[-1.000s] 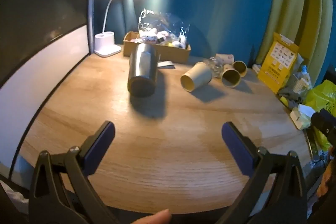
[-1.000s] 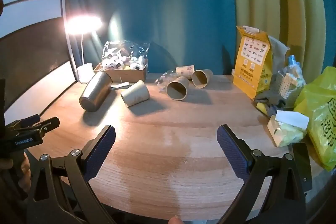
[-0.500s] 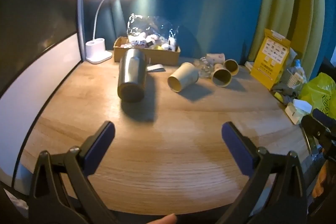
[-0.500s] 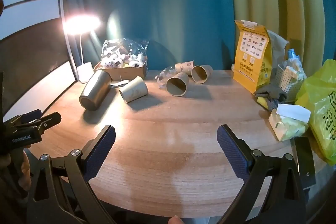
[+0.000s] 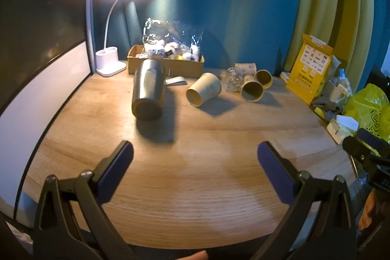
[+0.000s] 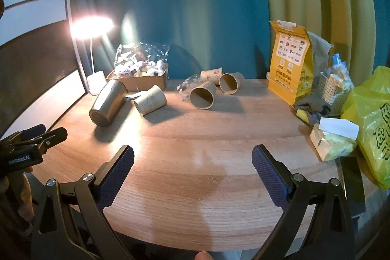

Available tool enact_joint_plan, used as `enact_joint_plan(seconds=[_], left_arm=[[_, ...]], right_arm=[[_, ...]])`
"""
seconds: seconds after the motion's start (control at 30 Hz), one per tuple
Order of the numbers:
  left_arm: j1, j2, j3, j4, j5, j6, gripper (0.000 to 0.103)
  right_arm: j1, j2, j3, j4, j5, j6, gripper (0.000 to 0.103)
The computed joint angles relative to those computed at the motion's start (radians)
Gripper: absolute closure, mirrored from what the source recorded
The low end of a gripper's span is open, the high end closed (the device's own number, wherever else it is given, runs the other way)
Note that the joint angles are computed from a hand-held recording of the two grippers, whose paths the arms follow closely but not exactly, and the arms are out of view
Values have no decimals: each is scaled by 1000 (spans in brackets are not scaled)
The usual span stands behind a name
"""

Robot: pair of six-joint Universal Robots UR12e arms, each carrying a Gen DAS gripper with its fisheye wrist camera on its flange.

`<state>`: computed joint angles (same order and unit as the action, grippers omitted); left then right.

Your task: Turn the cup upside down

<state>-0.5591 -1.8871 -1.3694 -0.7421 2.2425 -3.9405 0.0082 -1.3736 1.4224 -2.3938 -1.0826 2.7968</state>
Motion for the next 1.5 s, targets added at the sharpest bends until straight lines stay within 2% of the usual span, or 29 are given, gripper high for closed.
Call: enact_joint_plan(seconds=[1.07, 1.5], left_arm=[[-3, -17, 20, 28, 1, 59, 0], [-5, -20, 22, 31, 2, 61, 0]], right_arm=[[-4, 15, -10, 5, -15, 10, 4], [-6, 21, -13, 5, -18, 11, 4]])
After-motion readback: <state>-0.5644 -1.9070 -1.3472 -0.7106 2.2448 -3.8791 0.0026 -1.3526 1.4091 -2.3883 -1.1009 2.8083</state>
